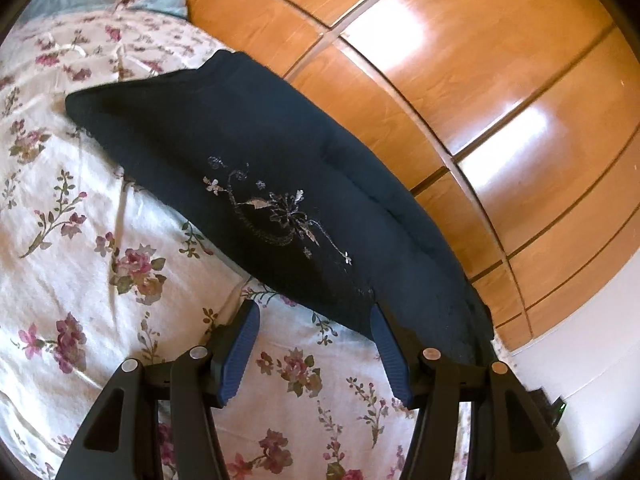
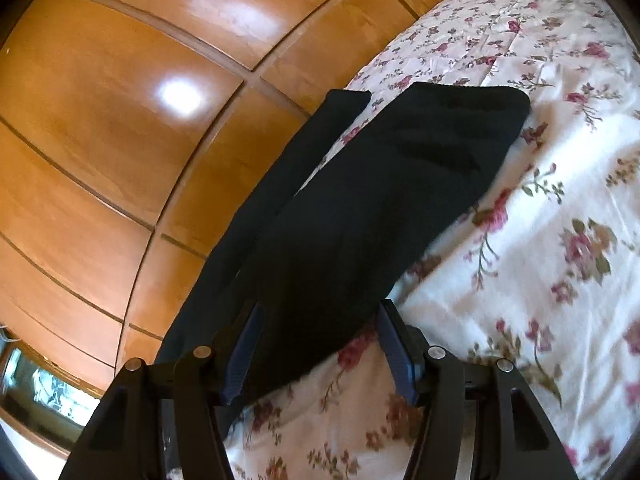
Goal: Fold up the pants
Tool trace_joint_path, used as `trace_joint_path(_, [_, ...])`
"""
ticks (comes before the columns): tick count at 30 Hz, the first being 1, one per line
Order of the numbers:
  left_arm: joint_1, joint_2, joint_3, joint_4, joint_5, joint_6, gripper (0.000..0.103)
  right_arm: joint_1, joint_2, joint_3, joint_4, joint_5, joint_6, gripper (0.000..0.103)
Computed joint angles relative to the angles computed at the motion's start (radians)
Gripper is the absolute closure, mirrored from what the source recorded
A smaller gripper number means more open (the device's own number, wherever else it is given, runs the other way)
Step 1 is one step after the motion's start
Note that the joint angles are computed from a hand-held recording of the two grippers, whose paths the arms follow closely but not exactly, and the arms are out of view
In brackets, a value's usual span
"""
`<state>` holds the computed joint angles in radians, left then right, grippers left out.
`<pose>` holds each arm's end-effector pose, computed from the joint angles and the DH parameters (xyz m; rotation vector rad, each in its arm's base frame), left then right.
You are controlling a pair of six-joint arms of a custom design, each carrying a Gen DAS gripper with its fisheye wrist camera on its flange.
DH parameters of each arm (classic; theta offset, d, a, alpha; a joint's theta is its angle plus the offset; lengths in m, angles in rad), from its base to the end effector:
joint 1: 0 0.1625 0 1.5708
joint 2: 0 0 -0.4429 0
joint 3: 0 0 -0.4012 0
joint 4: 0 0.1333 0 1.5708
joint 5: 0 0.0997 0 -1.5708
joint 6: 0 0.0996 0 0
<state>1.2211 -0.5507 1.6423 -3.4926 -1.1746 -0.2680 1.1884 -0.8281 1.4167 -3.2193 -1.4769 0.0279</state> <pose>-0.0776 -0.7141 0.0498 -0.1298 2.7375 -1.3127 -0.1544 -0.7662 0.3045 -0.4642 -2.5857 1.5361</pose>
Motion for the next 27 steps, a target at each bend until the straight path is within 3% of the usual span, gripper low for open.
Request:
trace_joint_path(3, [-0.003, -0.012, 0.016, 0.017, 0.016, 0.027, 0.045, -0.005, 0.021, -0.038, 0.012, 0.001, 0.007, 0.053])
trace_joint_path(7, [0.023, -0.014, 0.013, -0.044, -0.047, -0.073, 0.046, -0.012, 0.041, -0.083, 0.051, -0.002, -0.013, 0.071])
trace_joint_path(10, [0.040, -0.015, -0.002, -0.072, -0.050, -0.116, 0.049, -0.026, 0.045, -0.089, 0.048, 0.021, 0.005, 0.086])
trace_joint_path(15, [0.054, -0.007, -0.046, -0.098, 0.027, -0.122, 0.049, -0.030, 0.043, -0.072, 0.016, 0.030, -0.014, 0.088])
trace_joint_path(21, [0.055, 0.028, -0.146, 0.000, 0.124, -0.041, 0.053, -0.023, 0.050, -0.074, -0.003, 0.004, -0.039, 0.091])
trace_joint_path(23, [0.054, 0.030, -0.170, 0.064, 0.145, -0.032, 0.062, -0.019, 0.054, -0.075, -0.015, -0.017, -0.042, 0.093])
trace_joint_path(25, [0.060, 0.020, -0.178, 0.129, 0.150, -0.061, 0.090, -0.012, 0.057, -0.069, -0.044, -0.048, -0.043, 0.095])
trace_joint_path(27, [0.077, -0.002, -0.153, 0.135, 0.099, -0.099, 0.094, -0.008, 0.055, -0.058, -0.077, -0.062, -0.048, 0.095])
